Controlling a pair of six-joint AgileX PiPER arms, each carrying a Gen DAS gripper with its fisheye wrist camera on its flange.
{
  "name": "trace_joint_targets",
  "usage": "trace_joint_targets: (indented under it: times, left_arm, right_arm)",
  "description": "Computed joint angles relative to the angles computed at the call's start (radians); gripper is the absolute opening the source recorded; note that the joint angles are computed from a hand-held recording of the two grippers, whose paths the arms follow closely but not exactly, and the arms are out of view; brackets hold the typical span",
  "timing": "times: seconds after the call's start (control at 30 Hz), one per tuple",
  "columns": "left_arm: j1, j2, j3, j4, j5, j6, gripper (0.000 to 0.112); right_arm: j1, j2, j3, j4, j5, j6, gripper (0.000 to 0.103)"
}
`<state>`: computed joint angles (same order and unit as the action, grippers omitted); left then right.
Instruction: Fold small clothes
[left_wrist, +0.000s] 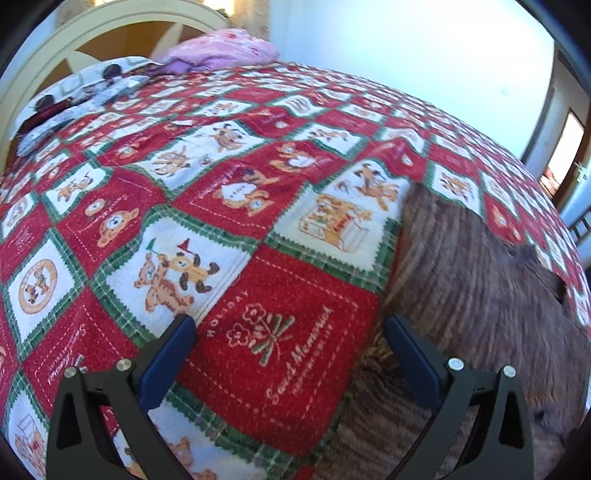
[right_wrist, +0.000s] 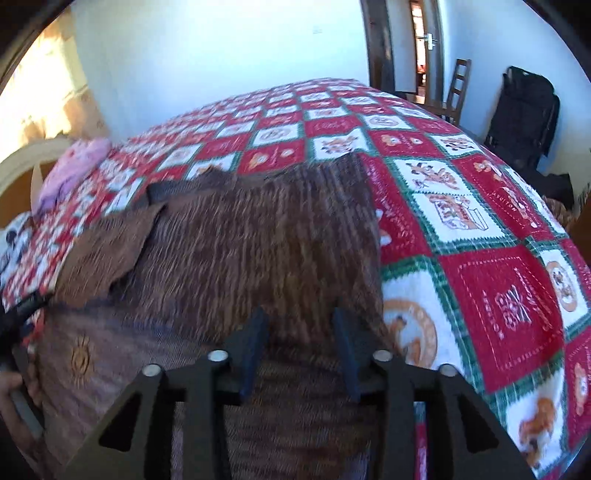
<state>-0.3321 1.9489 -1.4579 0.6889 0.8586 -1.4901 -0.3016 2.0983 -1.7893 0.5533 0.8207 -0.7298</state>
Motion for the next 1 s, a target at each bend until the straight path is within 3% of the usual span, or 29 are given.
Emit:
trace_joint_targets:
  times: [0.07, 0.13, 0.23, 0.37, 0.47, 0.53, 0.77, 0.87, 1.0]
  left_arm:
    - [0.015, -0.085, 0.088, -0.074, -0.094, 0.113, 0.103]
    - [0.02, -0.18, 0.184, -0.152, -0.168, 0.217, 0.103]
    - [-0.043, -0.387, 0.398, -0.07, -0.236, 0.186, 0.103]
    - [-0.239, -0.627, 0.607, 0.113, -0.09, 0.091, 0.103]
    - [-0.363, -0.73, 0.703, 0.121, -0.001, 0.071, 0.103]
    - [-0.385, -0.774, 0.749, 0.09, -0.006, 0.076, 0.103]
    - [-0.581, -0.882, 0.892, 0.062, -0.036, -0.132, 0.101]
    - [-0.691, -0.873, 0.896, 0.051, 0.032, -0.208, 0.095]
    - [-0.776, -0.926, 0.956, 0.022, -0.024, -0.312, 0.077]
  right_arm:
    - [-0.004, -0.06, 0.059, -0.036, 0.001, 0.004, 0.045]
    - [-0.052, -0.158, 0.168, 0.082, -0.008, -0.138, 0.045]
    - [-0.137, -0.326, 0.36, 0.278, -0.02, -0.414, 0.056]
    - [-0.245, -0.469, 0.528, 0.441, 0.094, -0.649, 0.058]
    - [-0.271, -0.537, 0.618, 0.49, 0.142, -0.741, 0.058]
    - [-0.273, -0.588, 0.687, 0.511, 0.155, -0.795, 0.058]
    - [-0.241, -0.682, 0.843, 0.496, 0.229, -0.851, 0.058]
    - [-0.241, -0.738, 0.909, 0.494, 0.254, -0.894, 0.058]
    - [-0.242, -0.778, 0.947, 0.5, 0.28, -0.912, 0.058]
